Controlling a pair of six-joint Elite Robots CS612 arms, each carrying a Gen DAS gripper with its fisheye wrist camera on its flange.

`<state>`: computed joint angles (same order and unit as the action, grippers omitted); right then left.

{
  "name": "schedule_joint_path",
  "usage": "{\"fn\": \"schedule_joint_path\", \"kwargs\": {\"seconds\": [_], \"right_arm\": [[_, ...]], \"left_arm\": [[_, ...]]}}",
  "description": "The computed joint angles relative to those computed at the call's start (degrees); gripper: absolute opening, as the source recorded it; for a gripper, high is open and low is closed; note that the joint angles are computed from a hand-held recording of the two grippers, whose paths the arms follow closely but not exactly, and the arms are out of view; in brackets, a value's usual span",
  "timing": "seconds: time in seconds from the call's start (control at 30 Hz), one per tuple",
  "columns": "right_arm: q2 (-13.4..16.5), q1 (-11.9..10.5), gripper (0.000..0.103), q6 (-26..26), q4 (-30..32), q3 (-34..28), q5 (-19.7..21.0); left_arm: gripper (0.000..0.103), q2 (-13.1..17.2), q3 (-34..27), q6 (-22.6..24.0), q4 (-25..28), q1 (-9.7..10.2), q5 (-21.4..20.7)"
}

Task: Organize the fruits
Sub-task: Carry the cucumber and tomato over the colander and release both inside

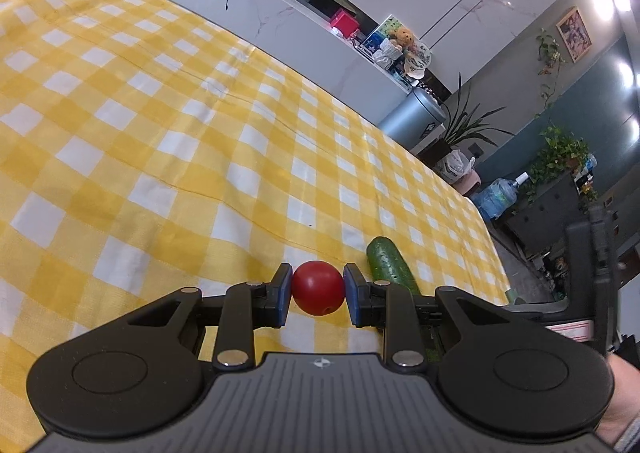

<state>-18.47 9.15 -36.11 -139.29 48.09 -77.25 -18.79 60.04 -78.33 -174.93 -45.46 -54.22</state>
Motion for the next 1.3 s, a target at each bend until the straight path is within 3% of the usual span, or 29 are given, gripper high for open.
{"fn": "schedule_joint_path", "kwargs": {"seconds": [0.17,0.3,0.4,0.57,0.77,0.87,1.0,1.3], "right_arm": [[-2.41,-1.22,0.036,1.53,-0.39,3.16,6.52],[-4.08,-3.19,0.036,7.72,4.58,3.64,16.1],[-5.14,-4.55,0.036,6.66,6.18,4.68,23.41],[-7.81,-6.78,0.036,4.74,1.49,9.32,32.3],[-10.25,-10.59,0.036,7.99,0.54,12.8,42.65],[-11.83,-12.09,0.036,7.28,-2.86,14.62,42.0],[-12.77,-13.85,0.036,4.5,-5.81,15.01,38.22],[-8.83,-15.61,0.036,5.12,-3.14,9.1,29.99]], "left_arm": [[0.031,0.22,-0.33,1.45,-1.23,0.03,-1.14],[0.031,0.15,-0.35,1.41,-0.95,-0.03,-0.83],[0.031,0.38,-0.39,2.48,-3.44,-0.16,-0.72],[0.031,1.16,-1.4,9.03,-10.24,-0.51,-1.89],[0.031,1.38,-3.78,14.26,-9.89,-1.14,-0.92],[0.031,1.89,-6.03,17.4,-8.85,-1.42,-0.38],[0.031,2.9,-9.77,19.39,-5.93,-0.93,-3.97],[0.031,7.94,-19.81,23.32,-6.67,0.37,-15.19]]}}
